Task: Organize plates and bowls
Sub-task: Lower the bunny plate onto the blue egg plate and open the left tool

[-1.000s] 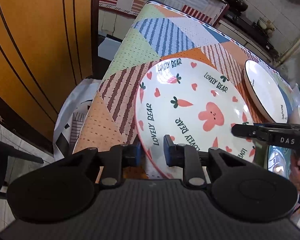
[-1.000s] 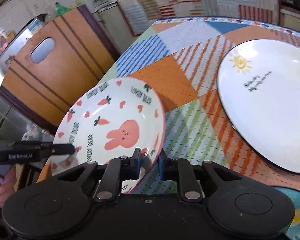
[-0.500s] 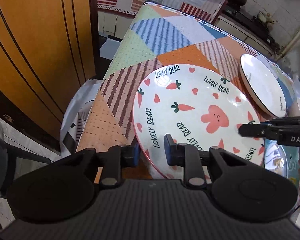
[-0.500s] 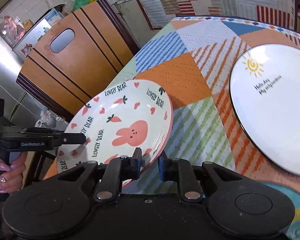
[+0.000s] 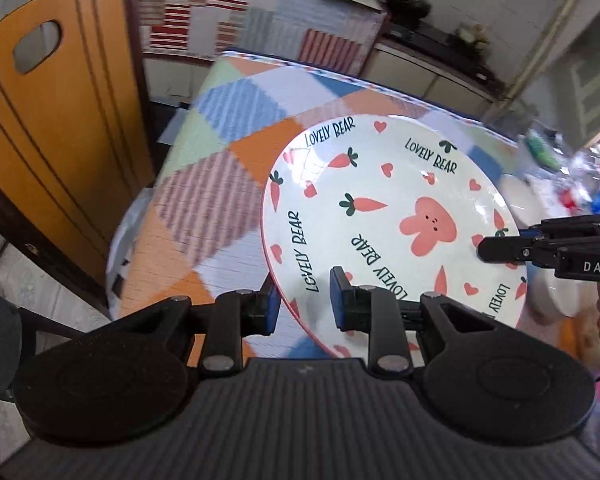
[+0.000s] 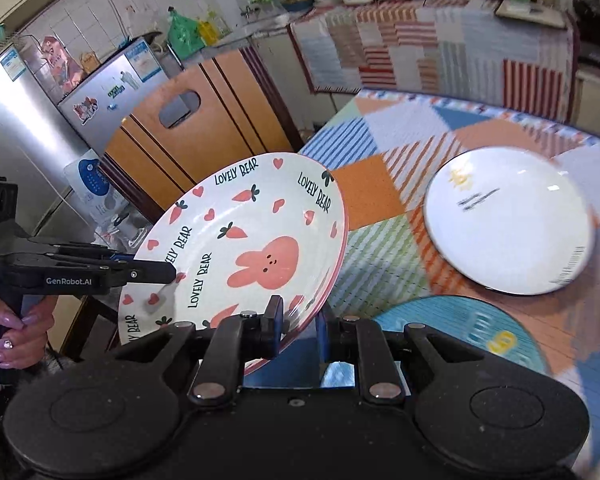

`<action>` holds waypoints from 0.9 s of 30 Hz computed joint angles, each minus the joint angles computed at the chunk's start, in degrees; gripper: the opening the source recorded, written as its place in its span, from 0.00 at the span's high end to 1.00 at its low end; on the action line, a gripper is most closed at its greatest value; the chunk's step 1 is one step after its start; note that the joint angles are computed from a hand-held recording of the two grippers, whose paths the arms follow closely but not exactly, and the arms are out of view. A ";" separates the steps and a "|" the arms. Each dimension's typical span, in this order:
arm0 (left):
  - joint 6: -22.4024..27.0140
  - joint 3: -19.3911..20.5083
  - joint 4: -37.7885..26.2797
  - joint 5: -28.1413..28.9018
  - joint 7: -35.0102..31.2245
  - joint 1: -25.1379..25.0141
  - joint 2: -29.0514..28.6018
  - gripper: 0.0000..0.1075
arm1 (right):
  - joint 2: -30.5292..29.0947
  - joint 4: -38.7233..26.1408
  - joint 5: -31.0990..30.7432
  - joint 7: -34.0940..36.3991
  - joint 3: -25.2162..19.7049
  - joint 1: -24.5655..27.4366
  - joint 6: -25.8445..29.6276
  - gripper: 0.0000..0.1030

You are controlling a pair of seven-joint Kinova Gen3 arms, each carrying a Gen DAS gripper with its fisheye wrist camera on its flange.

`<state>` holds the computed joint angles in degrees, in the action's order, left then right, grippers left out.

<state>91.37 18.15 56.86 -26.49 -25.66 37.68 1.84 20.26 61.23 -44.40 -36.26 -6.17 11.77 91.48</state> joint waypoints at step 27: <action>4.56 -10.11 -21.73 8.31 -9.63 13.25 19.07 0.76 | -0.42 7.94 -1.27 5.08 5.90 14.24 1.70 0.79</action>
